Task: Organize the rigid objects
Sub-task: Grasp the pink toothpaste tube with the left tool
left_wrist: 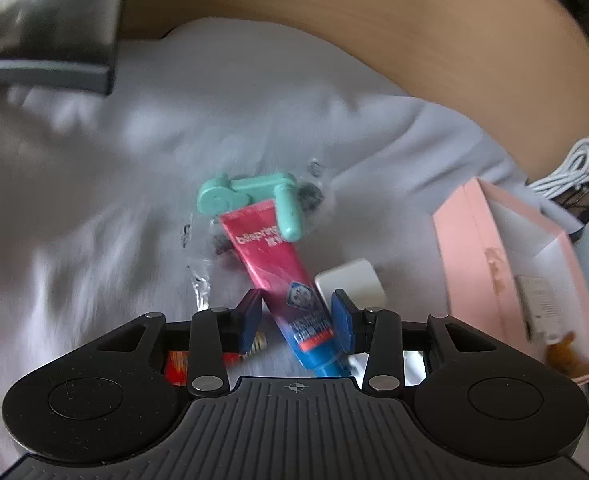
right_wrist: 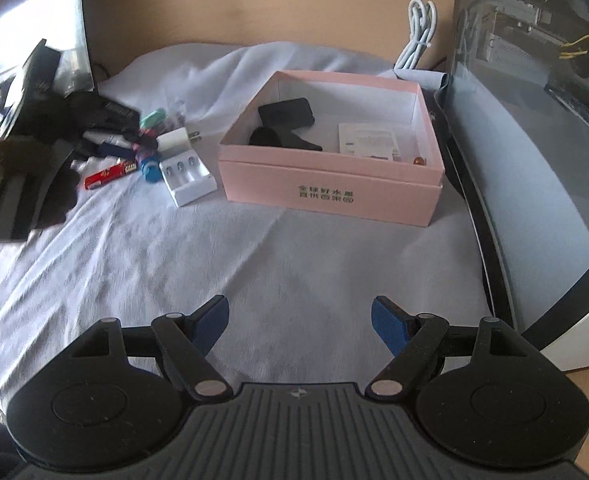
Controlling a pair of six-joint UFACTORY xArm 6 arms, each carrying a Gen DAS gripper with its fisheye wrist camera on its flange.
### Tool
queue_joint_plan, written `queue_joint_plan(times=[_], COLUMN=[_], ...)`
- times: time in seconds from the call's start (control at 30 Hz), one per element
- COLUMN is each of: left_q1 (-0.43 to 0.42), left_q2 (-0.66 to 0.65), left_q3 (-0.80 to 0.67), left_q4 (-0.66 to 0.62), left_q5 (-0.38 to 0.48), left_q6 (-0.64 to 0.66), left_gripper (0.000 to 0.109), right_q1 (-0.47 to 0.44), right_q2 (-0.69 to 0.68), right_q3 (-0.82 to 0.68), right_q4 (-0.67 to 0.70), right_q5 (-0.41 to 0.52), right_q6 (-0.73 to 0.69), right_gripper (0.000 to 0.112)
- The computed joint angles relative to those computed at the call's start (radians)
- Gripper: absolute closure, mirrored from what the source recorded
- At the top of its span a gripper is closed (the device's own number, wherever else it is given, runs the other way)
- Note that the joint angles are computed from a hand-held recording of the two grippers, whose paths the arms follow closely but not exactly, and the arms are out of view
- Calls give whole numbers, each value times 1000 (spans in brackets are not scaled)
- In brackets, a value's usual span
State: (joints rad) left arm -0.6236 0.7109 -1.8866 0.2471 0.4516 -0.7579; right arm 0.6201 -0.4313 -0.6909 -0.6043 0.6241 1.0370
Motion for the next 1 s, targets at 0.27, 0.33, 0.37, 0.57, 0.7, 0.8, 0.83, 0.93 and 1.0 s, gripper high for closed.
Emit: queue_joint_plan(times=[0.27, 0.33, 0.37, 0.57, 0.7, 0.8, 0.83, 0.93, 1.0], left_q1=[21, 23, 24, 5, -13, -12, -13, -25, -34], left_q2=[-2, -48, -84, -300, -414, -430, -422, -378, -343], left_q3=[35, 107, 166, 490, 644, 671, 660, 598, 556], left_q4=[79, 76, 78, -9, -119, -109, -71, -2, 39], left_q5=[-82, -110, -142, -229, -234, -250, -245, -212, -182], left_q6=[-32, -2, 8, 122, 226, 165, 126, 62, 43], left_gripper=[72, 76, 80, 89, 90, 86, 86, 73, 59], right_q1=[2, -2, -6, -30, -27, -19, -16, -19, -30], right_q2=[18, 26, 33, 118, 184, 224, 236, 261, 282], right_q3=[4, 0, -4, -61, -113, -143, -154, -185, -217], right_q4=[51, 52, 55, 76, 73, 76, 74, 22, 6], right_q5=[1, -10, -19, -92, -142, -175, -185, -217, -236], right_q6=[-55, -69, -80, -160, -209, -240, -249, -233, -243], right_gripper=[33, 33, 33, 33, 33, 33, 33, 33, 33])
